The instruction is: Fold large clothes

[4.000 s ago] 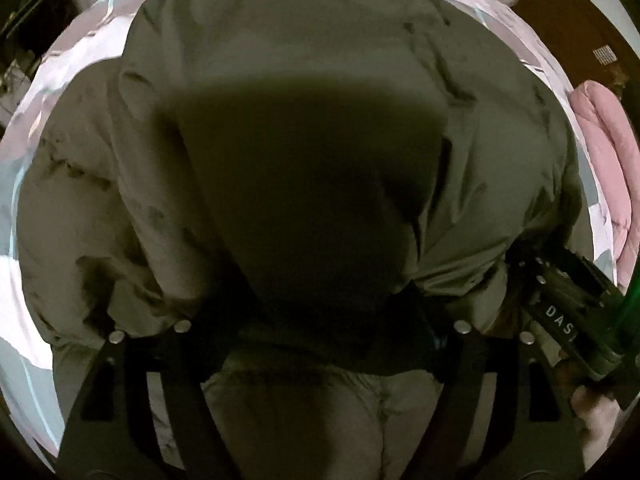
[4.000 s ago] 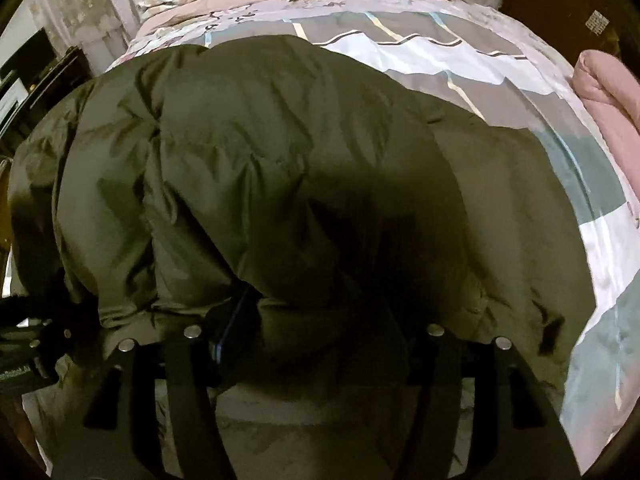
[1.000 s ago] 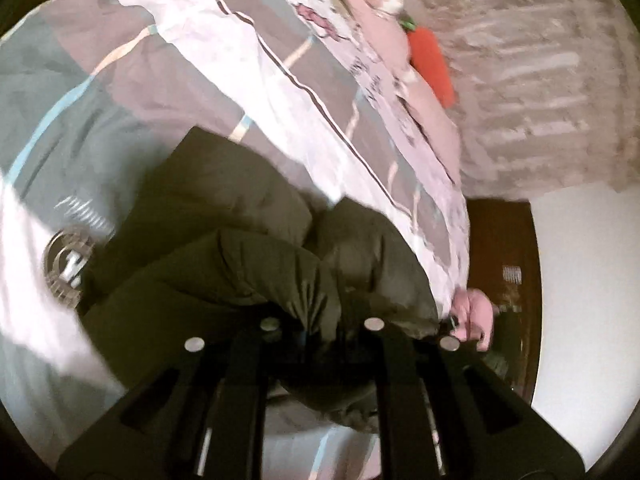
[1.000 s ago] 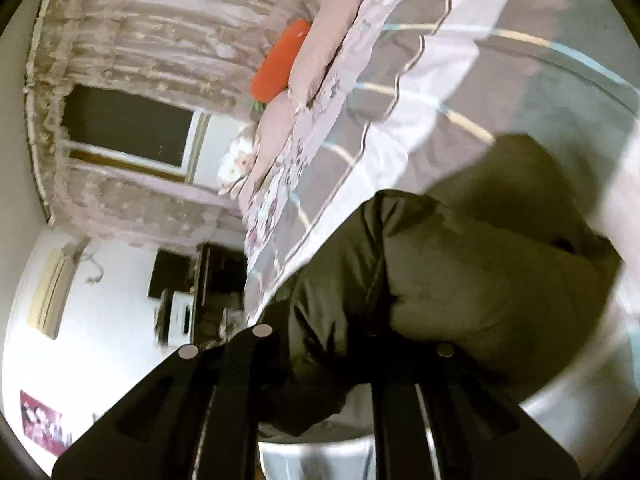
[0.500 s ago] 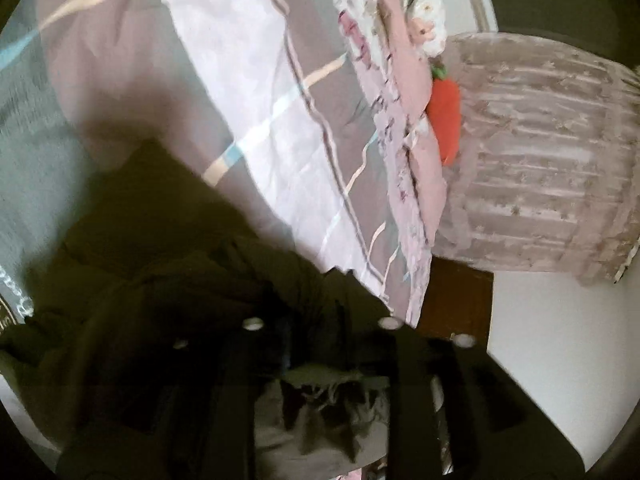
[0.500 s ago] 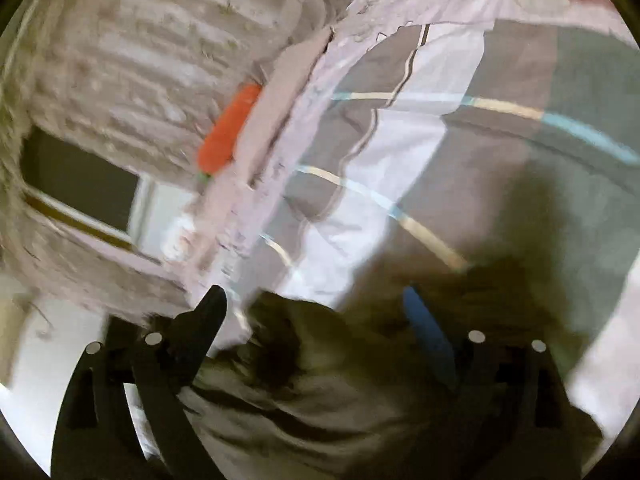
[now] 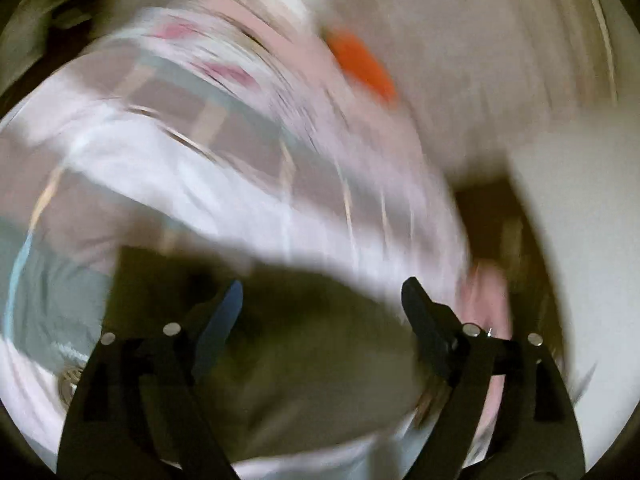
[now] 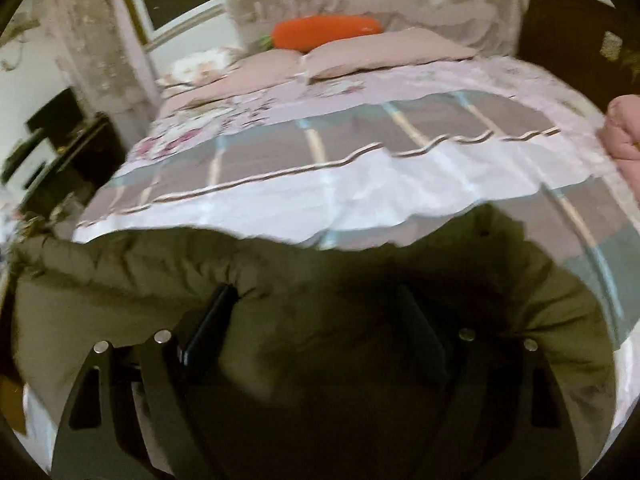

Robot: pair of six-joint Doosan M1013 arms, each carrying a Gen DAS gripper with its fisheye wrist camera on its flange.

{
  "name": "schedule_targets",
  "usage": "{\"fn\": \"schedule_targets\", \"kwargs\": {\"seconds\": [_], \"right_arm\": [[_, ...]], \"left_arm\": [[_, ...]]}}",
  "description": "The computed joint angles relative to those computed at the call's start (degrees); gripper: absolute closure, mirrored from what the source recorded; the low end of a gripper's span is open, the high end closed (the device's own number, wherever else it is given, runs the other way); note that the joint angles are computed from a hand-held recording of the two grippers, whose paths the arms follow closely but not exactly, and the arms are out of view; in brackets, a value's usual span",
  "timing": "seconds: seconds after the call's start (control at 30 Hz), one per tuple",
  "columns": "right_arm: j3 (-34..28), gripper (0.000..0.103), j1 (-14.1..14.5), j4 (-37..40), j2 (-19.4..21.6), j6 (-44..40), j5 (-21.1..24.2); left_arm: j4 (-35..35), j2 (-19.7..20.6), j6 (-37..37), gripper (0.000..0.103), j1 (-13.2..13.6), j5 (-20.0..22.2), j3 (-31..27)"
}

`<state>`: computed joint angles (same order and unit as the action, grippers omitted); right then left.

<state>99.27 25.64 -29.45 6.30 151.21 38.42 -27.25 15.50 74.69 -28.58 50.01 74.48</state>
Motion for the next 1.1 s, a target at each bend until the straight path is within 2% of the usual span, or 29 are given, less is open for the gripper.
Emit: {"fn": "schedule_targets", "kwargs": {"seconds": [0.03,0.1,0.13,0.2,0.23,0.3,0.37,0.4,0.43,0.5,0.53,0.63,0.7,0.77,0.83,0.87,0.93,1.03,1.1], "right_arm": [[-0.1,0.020,-0.4,-0.3,0.2,1.2,0.5],[0.3,0.020,-0.9,-1.5,0.3,2.6,1.0],[0.4,0.021,-0.9,-2.9,0.3,3.6,2.0],[0.5,0.021,-0.6,-6.0,0.3,5.5,3.7],[0.7,0.021,-0.5,-8.3,0.3,7.1,4.8],[1.0,0.024,-0.5,-12.5,0.2,10.4,9.1],[1.4,0.024,-1.5,-13.1,0.3,12.8,13.5],[2.2,0.022,-2.7,-11.8,-0.1,13.5,13.9],[3.5,0.018,-4.3,-8.3,-0.9,13.4,11.6],[4.4,0.018,-5.6,-5.1,-1.3,13.1,11.4],[4.7,0.019,-5.6,-6.2,-1.8,14.5,11.6],[4.6,0.022,-2.8,-17.0,-3.5,23.8,15.9],[4.0,0.027,-1.3,-20.3,-4.7,24.5,17.6],[3.7,0.028,0.4,-20.6,-6.7,21.5,16.4],[2.7,0.040,2.4,-17.4,-7.8,17.1,17.2],[2.5,0.041,3.0,-14.8,-8.0,15.1,16.7],[2.3,0.048,3.6,-5.5,-8.2,8.4,15.5],[2.3,0.048,4.9,2.5,-6.9,2.9,15.1],[1.5,0.048,6.4,2.4,-5.5,1.3,15.2]], "left_arm": [[2.8,1.5,1.3,0.020,-1.5,4.2,-2.1],[10.2,3.5,-1.5,0.020,-4.1,6.6,-3.7],[16.4,4.8,-5.8,0.025,-5.5,8.3,-4.6],[28.3,6.8,-13.4,0.026,-7.5,9.8,-4.8],[32.9,7.3,-17.0,0.025,-8.0,9.4,-4.2],[36.8,7.8,-22.3,0.024,-7.9,8.3,-2.8],[41.9,8.4,-27.6,0.024,-8.0,9.7,-2.3],[44.0,8.6,-29.0,0.024,-8.1,10.3,-2.3],[45.9,8.8,-30.2,0.024,-8.2,11.2,-2.3],[45.2,9.0,-30.2,0.023,-7.7,11.8,-2.4],[44.8,8.9,-30.5,0.023,-7.6,12.3,-2.5],[45.4,7.2,-33.0,0.025,-7.4,12.3,-2.5],[47.7,5.5,-34.2,0.025,-7.8,11.5,-2.3],[48.6,4.1,-33.7,0.025,-8.3,10.4,-2.5],[46.0,3.0,-30.4,0.024,-8.8,10.6,-3.4],[44.6,2.8,-29.2,0.024,-9.3,11.8,-4.0],[42.3,3.0,-27.2,0.023,-10.1,14.4,-5.1],[40.6,3.1,-25.5,0.023,-12.2,17.5,-4.6],[42.5,3.1,-25.6,0.023,-14.2,18.2,-2.7]]}}
